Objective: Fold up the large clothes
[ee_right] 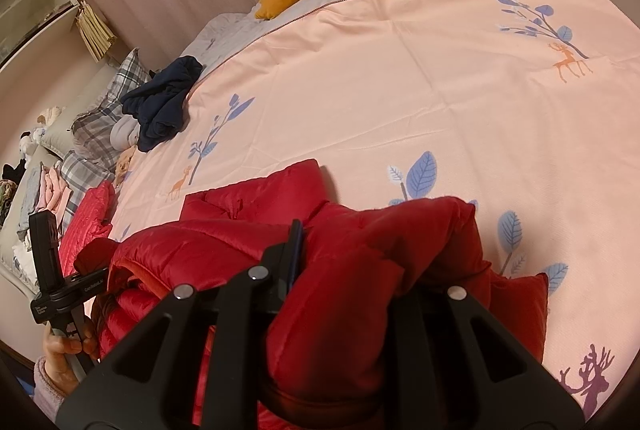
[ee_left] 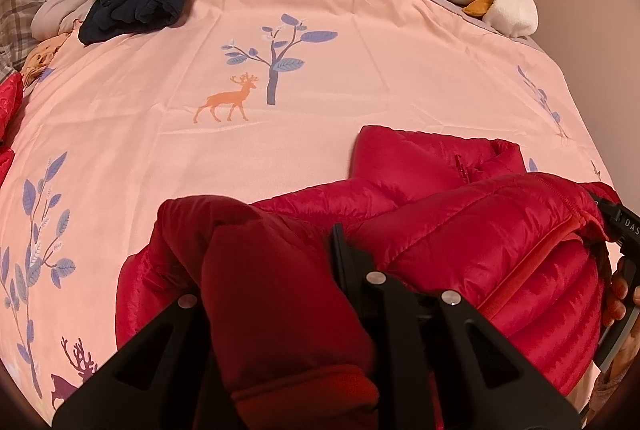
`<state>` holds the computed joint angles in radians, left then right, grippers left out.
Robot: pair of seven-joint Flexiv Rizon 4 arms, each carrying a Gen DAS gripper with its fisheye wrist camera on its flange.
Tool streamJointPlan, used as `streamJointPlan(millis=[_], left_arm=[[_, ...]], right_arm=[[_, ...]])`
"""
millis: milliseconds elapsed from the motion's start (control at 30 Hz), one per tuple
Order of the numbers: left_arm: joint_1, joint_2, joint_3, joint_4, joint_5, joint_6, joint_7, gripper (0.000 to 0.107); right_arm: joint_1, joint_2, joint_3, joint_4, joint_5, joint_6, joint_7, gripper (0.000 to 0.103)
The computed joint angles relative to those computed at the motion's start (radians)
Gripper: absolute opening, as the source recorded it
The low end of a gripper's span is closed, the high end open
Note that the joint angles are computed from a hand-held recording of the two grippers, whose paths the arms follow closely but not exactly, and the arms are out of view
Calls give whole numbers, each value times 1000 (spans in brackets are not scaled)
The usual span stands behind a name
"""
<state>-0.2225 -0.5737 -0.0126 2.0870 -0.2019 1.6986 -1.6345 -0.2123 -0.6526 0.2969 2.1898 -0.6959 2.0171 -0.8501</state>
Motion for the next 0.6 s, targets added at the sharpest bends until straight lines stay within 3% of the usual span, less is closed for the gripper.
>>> streamJointPlan(millis=[600], left_arm=[[-8,-14,10,-12,1,2,-3,16]], right_arm=[[-3,0,1,-3,-7,-3,5,16]])
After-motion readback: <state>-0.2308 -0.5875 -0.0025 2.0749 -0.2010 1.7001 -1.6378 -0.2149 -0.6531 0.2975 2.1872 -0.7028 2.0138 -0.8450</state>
